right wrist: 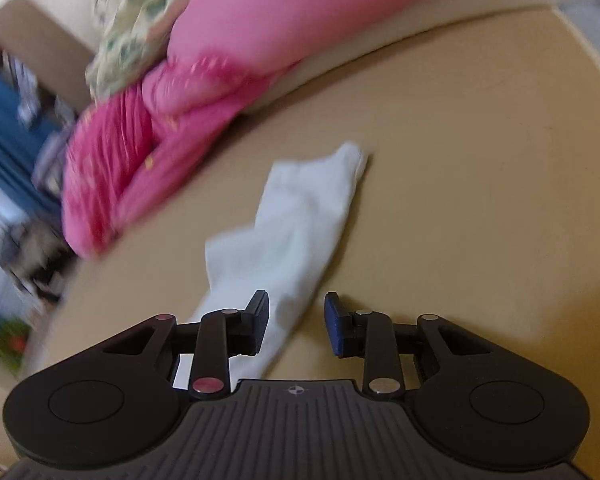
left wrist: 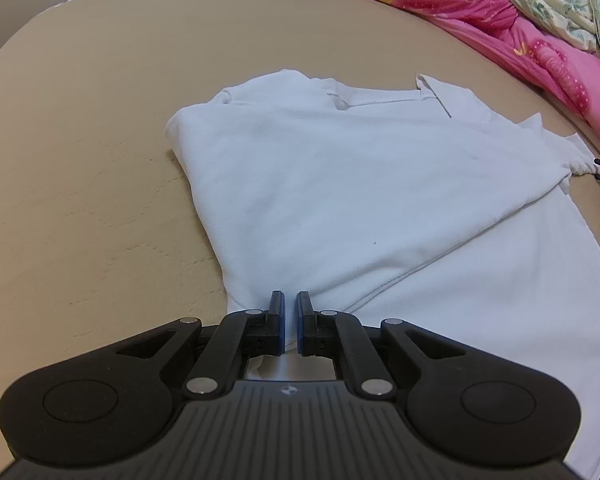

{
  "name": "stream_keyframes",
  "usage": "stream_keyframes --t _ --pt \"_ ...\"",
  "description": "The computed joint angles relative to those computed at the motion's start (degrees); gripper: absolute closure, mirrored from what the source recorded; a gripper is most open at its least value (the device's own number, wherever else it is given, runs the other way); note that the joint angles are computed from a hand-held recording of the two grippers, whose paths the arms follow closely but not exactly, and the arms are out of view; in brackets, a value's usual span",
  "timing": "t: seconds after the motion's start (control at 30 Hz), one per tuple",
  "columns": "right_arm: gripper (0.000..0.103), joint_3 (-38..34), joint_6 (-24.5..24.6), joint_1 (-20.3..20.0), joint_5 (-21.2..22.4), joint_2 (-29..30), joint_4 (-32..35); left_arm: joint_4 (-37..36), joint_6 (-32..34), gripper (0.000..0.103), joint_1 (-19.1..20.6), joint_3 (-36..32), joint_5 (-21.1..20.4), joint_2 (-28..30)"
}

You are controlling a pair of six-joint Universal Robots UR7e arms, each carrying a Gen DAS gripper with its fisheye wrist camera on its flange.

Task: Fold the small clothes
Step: 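Grasp the sleeve cuff with the right gripper and lift it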

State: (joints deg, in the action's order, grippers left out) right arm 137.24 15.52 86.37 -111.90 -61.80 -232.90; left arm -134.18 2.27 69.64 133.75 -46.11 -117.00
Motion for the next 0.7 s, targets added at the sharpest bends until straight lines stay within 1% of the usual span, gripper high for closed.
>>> stream_keyframes --t 0.03,0.07,0.1,0.13,0.17,0.2,0.23,0.27,0.33,0.37,0.4,0.43,0.5,0.53,0.57,0.63,0.67,0.7 --pt "0.071 0.16 1.58 -1.75 2.54 0.48 -2.07 -0.5 0.21 0.097 0.25 0.1 -0.38 -0.09" --pt "0.071 -0.44 3.19 -2.75 4.13 1.34 -3.64 -0.73 0.28 0.097 0.39 0.16 -0.64 -0.23" --pt "0.071 -0.17 4.42 -4.57 6.91 1.6 -5.64 -0.98 0.36 0.097 0.56 0.2 -0.87 -0.3" --pt "0.072 -0.48 5.22 -5.72 8.78 1.9 -6.59 -1.21 0.38 0.097 0.64 0.25 -1.02 -0.36" --pt "0.074 -1.75 5.43 -6.63 9.99 1.84 -5.86 -1.46 0.41 0.097 0.67 0.34 -1.09 -0.4" --pt "0.076 -1.66 5.58 -7.19 10.64 2.34 -7.06 -1.58 0.45 0.097 0.63 0.4 -1.08 -0.4" --pt "0.082 -1.78 5.62 -7.32 10.48 2.94 -7.82 -1.68 0.5 0.097 0.53 0.5 -0.98 -0.43" --pt "0.092 -1.88 5.34 -7.24 9.64 3.28 -8.11 -1.65 0.5 0.097 0.42 0.56 -0.85 -0.47" --pt "0.096 -2.83 5.21 -5.79 6.61 4.36 -9.09 -1.35 0.15 0.097 0.27 0.44 -0.69 -0.35" --pt "0.096 -3.44 4.5 -4.07 3.25 4.92 -9.55 -1.19 -0.13 0.097 0.24 0.37 -0.64 -0.31" --pt "0.096 -5.08 2.13 -1.15 -1.71 5.64 -9.25 -1.06 -0.42 0.097 0.2 0.29 -0.58 -0.23" --pt "0.097 -8.7 -1.47 1.96 -5.83 6.89 -8.13 -0.77 -0.92 0.097 0.04 0.25 -0.4 -0.23" --pt "0.097 -15.34 -12.62 9.05 -13.21 9.79 -7.4 -0.44 -1.39 0.097 -0.12 0.12 -0.13 -0.09" --pt "0.097 -18.42 -18.02 12.66 -15.43 11.22 -6.85 -0.09 -1.68 0.097 -0.2 -0.02 -0.05 -0.05" --pt "0.097 -20.31 -23.18 16.39 -15.27 12.55 -7.46 0.33 -2.04 0.097 -0.17 -0.24 -0.12 -0.01" --pt "0.097 -23.79 -32.21 24.12 -12.88 16.37 -8.78 1.66 -3.32 0.097 0.27 -1.28 -0.79 0.28" --pt "0.097 -25.25 -34.31 27.33 -11.29 18.28 -8.05 2.49 -4.3 0.097 0.61 -1.96 -1.5 0.31" --pt "0.097 -26.65 -34.52 30.82 -9.14 20.5 -6.35 2.89 -4.87 0.097 1.02 -2.55 -2.35 0.24"
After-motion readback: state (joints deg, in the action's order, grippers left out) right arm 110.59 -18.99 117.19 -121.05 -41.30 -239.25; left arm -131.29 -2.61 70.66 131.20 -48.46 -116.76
